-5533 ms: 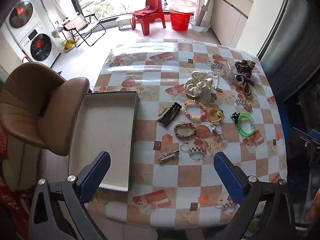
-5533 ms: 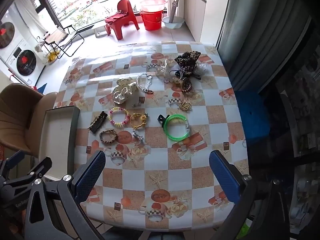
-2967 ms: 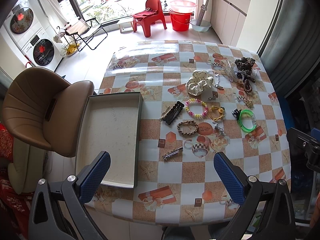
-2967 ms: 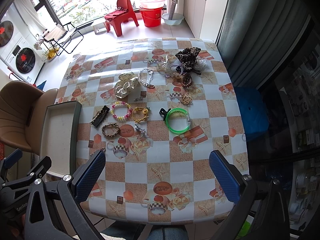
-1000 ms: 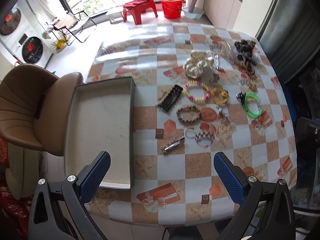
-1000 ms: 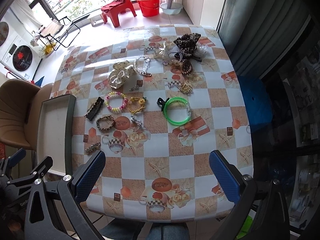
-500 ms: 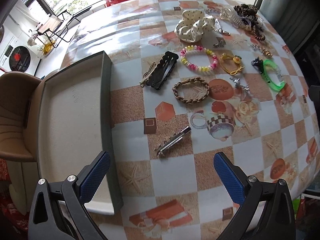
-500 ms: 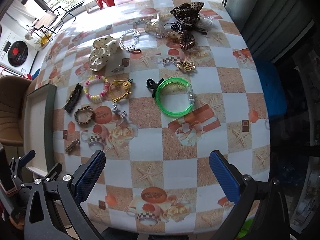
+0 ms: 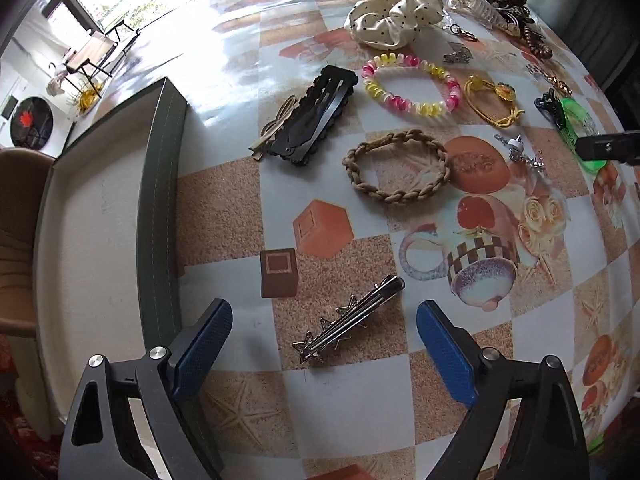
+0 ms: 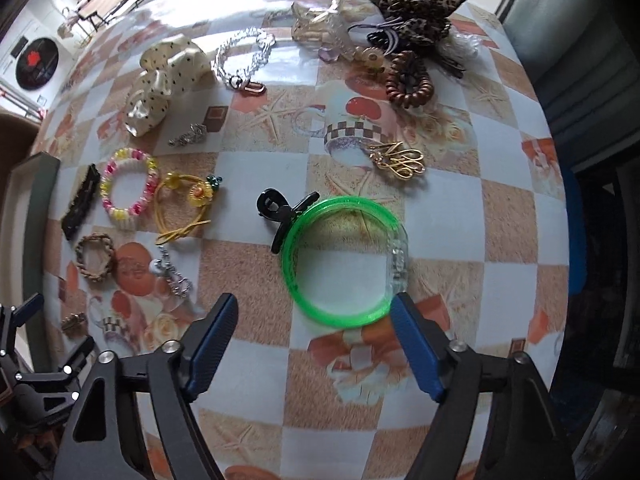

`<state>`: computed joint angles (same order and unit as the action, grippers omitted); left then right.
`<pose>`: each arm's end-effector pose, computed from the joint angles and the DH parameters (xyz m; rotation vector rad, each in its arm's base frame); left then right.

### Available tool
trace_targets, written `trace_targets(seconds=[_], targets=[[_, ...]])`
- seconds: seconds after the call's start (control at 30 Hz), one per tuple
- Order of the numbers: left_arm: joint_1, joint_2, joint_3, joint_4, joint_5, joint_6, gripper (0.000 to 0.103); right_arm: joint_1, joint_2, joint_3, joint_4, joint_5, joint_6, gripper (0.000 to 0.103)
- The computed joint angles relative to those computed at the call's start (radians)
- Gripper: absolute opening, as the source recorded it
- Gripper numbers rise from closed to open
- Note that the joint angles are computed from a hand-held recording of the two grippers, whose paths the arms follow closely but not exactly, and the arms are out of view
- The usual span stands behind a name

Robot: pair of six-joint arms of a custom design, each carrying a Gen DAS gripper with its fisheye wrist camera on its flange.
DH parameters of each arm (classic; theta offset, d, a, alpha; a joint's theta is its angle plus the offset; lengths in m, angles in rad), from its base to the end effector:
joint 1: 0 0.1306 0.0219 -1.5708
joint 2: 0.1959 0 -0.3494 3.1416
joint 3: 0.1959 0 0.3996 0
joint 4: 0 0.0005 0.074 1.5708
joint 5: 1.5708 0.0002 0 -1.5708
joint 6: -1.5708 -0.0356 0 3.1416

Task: Organize jewelry
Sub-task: 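Grasp the silver hair clip with the left tool while the right tool grasps the green bangle, then carry the clip and bangle into the white tray and open both tools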

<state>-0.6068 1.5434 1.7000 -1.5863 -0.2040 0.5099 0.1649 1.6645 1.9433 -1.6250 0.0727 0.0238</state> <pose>0.4066 -0.2741 0.4296 0.1200 2.9085 0.1437 0.5234 0.0840 0.4686 -0.2624 2.8996 -0.0825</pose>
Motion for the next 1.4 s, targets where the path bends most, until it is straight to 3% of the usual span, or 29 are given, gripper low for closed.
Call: trace_targets(seconds=[0.13, 0.3, 0.37, 0.4, 0.47, 0.5, 0.57, 0.67, 0.73, 1.0, 1.1, 1.4], targets=[[0.008, -0.010, -0.012, 0.020, 0.030, 0.009, 0.095, 0.006, 0.020, -0.011, 0.016, 0.011, 0.033, 0.070], [0.010, -0.025, -0.025, 0.052, 0.080, 0.019, 0.079, 0.018, 0.004, -0.042, 0.056, 0.016, 0.047, 0.063], [-0.002, -0.019, -0.014, 0.052, 0.085, 0.010, 0.061, 0.019, -0.003, -0.051, 0.068, 0.015, 0.057, 0.053], [-0.010, -0.009, 0.003, 0.049, 0.086, -0.001, 0.056, 0.026, -0.015, -0.064, 0.071, 0.014, 0.057, 0.043], [-0.025, -0.006, 0.003, 0.057, 0.089, -0.004, 0.034, 0.027, -0.016, -0.065, 0.069, 0.006, 0.057, 0.025], [-0.030, 0.004, 0.016, 0.053, 0.092, -0.005, 0.031, 0.027, -0.018, -0.066, 0.067, 0.005, 0.054, 0.014], [-0.036, 0.020, 0.037, 0.049, 0.098, 0.002, 0.019, 0.031, -0.019, -0.070, 0.068, -0.005, 0.040, 0.010], [-0.027, 0.026, 0.040, 0.062, 0.130, 0.037, 0.014, 0.032, -0.030, -0.078, 0.071, -0.009, 0.026, 0.007], [-0.025, 0.025, 0.046, 0.067, 0.148, 0.069, 0.015, 0.033, -0.094, -0.141, 0.075, -0.026, 0.012, 0.007], [-0.008, -0.006, 0.056, 0.065, 0.185, 0.117, 0.015, 0.002, -0.145, -0.125, 0.020, -0.077, -0.028, 0.007], [0.010, -0.078, 0.018, 0.051, 0.189, 0.112, 0.015, 0.014, -0.172, -0.127, 0.000, -0.089, -0.048, 0.007], [0.046, -0.139, 0.053, 0.025, 0.139, 0.150, 0.015, 0.093, -0.180, -0.063, -0.033, -0.120, -0.090, 0.007]])
